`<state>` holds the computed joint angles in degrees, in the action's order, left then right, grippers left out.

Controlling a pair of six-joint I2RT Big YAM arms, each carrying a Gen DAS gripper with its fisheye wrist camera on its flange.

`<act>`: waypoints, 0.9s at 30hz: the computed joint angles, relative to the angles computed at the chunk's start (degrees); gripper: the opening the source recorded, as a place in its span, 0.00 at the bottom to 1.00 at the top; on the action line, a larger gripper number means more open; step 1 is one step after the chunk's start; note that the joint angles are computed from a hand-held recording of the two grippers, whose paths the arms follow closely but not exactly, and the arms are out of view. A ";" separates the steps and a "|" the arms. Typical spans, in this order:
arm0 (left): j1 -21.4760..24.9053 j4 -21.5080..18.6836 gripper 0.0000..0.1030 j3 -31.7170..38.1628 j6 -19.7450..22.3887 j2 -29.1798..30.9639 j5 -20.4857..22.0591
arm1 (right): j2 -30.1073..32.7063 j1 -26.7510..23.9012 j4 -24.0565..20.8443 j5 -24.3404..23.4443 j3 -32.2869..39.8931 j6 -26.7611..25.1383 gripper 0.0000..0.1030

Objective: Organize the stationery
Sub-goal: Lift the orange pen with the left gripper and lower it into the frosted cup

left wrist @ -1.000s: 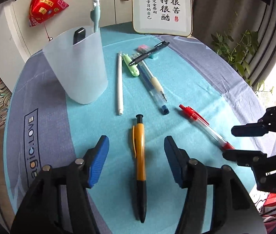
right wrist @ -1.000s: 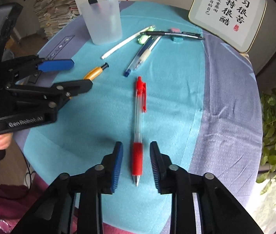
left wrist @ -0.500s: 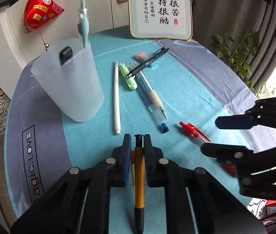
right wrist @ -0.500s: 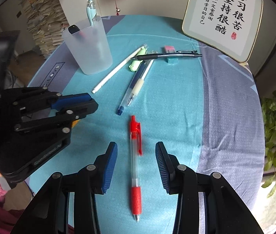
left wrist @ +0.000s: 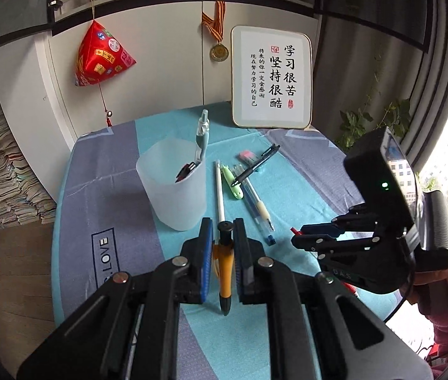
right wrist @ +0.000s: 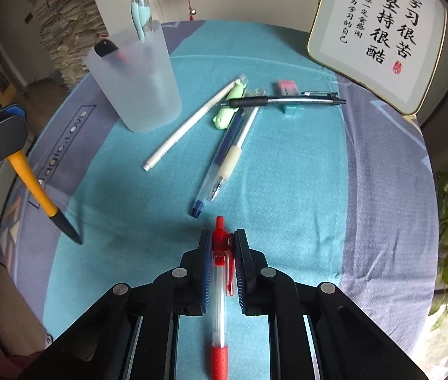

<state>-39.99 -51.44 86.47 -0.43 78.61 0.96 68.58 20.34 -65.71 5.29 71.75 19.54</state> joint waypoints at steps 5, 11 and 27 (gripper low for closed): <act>0.28 -0.14 0.10 1.13 -0.38 -0.27 -0.17 | -4.73 1.86 0.37 2.71 0.30 1.16 0.14; 0.71 0.10 0.10 4.63 -0.03 -0.05 -1.34 | -9.62 5.09 1.61 6.45 1.28 2.07 0.14; 3.72 2.03 0.10 19.41 -1.96 12.58 -6.78 | -11.53 7.57 2.50 10.37 3.75 2.90 0.14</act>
<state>-36.28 -49.41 105.88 -2.38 91.19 -5.82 57.05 27.91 -63.20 15.66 75.50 22.44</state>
